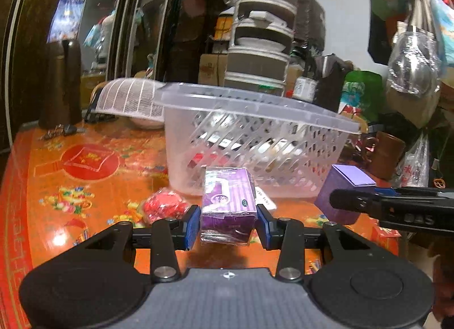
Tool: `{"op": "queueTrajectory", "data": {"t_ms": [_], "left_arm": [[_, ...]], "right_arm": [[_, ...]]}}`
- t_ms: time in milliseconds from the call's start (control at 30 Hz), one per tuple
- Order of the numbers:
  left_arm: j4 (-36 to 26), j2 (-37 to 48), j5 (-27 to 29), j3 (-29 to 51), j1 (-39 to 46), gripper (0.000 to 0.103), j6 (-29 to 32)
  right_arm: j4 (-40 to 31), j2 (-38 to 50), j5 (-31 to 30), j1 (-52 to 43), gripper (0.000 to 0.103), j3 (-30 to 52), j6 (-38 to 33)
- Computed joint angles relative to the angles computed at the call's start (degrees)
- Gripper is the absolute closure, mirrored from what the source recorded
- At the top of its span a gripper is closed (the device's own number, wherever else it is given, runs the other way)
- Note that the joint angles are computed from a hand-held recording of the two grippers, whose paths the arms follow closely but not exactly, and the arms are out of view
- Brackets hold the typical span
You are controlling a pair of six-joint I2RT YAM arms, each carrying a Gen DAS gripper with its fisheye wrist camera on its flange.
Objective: Organize objects
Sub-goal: 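Carry both purple boxes over the clear basket and open both grippers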
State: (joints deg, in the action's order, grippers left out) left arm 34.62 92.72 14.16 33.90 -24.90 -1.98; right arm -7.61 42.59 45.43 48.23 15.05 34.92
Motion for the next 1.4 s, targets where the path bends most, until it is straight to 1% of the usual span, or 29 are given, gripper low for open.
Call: {"op": "queueTrajectory", "data": {"t_ms": [100,200,267,333,433,533,600,667,733,800,867,900,1000,1033,1067,1100,1133,1233,1300,1400], "left_arm": [[2.6,-0.7,0.2,-1.5,-0.5,0.058,0.8],[4.7,-1.5,0.8,-2.8,-0.9,0.058,1.2],[6.5,-2.2,0.1,-4.0,-1.3,0.058,1.5],[6.6,-3.3,0.4,-4.8,-1.3,0.058,1.3],[4.3,-6.8,2.2,-5.6,-0.4,0.058,1.1],[-0.5,-11.8,4.1,-5.1,0.8,0.058,1.2],[-4.4,-15.3,4.8,-3.6,1.3,0.058,1.5],[-8.9,-17.1,6.4,0.1,1.9,0.058,1.9],[-13.3,-16.2,6.2,6.0,1.4,0.058,2.1],[-17.3,-12.8,6.8,13.7,0.8,0.058,2.1],[-21.4,-7.7,6.5,22.8,0.2,0.058,1.0],[-24.4,-5.1,6.3,27.5,-0.1,0.058,1.1],[-33.7,3.9,5.4,42.1,-0.8,0.058,0.2],[-37.0,7.0,4.5,46.6,-1.1,0.058,0.4],[-41.2,10.3,4.0,51.6,-1.1,0.058,0.0],[-45.0,13.2,4.7,55.8,-0.9,0.058,-0.1],[-49.0,16.6,3.8,60.3,-1.1,0.058,0.1],[-57.8,23.7,2.4,68.6,-1.4,0.058,0.6],[-59.2,25.6,1.8,70.3,-1.7,0.058,1.1],[-59.9,27.0,2.7,71.6,-1.5,0.058,0.7]], "right_arm": [[-1.6,-5.5,2.0,2.5,0.055,-2.1,0.1],[-3.1,-12.2,0.2,2.2,0.055,-4.0,-0.7],[-5.4,-16.2,-0.1,2.2,0.055,-4.4,-1.5],[-8.2,-20.0,0.2,2.8,0.055,-4.4,-2.0],[-13.9,-26.2,1.0,3.9,0.055,-3.3,-2.9],[-17.4,-32.1,-3.5,0.5,0.055,-0.7,-6.5],[-17.4,-32.5,-6.5,-3.0,0.055,2.1,-10.4],[-15.0,-28.7,-10.9,-8.8,0.055,5.9,-15.2],[-10.7,-22.0,-21.0,-19.3,0.055,10.6,-19.7],[-6.9,-13.0,-30.1,-28.4,0.055,15.8,-22.2],[-5.5,-3.6,-36.0,-34.2,0.055,21.5,-22.8],[-5.1,1.2,-38.3,-36.4,0.055,24.4,-23.3],[-6.4,14.2,-40.2,-39.4,0.055,32.5,-23.4],[-7.5,18.5,-39.8,-40.0,0.055,35.2,-23.4],[-8.2,21.3,-40.4,-40.8,0.055,36.6,-23.0],[-8.8,24.0,-41.8,-41.7,0.055,37.9,-22.7],[-8.9,26.3,-42.5,-42.4,0.055,38.7,-22.3],[-8.4,29.6,-43.0,-43.3,0.055,38.9,-22.3],[-8.1,30.4,-44.3,-43.9,0.055,38.4,-22.7],[-8.0,33.0,-44.0,-44.2,0.055,39.3,-24.1]]}}
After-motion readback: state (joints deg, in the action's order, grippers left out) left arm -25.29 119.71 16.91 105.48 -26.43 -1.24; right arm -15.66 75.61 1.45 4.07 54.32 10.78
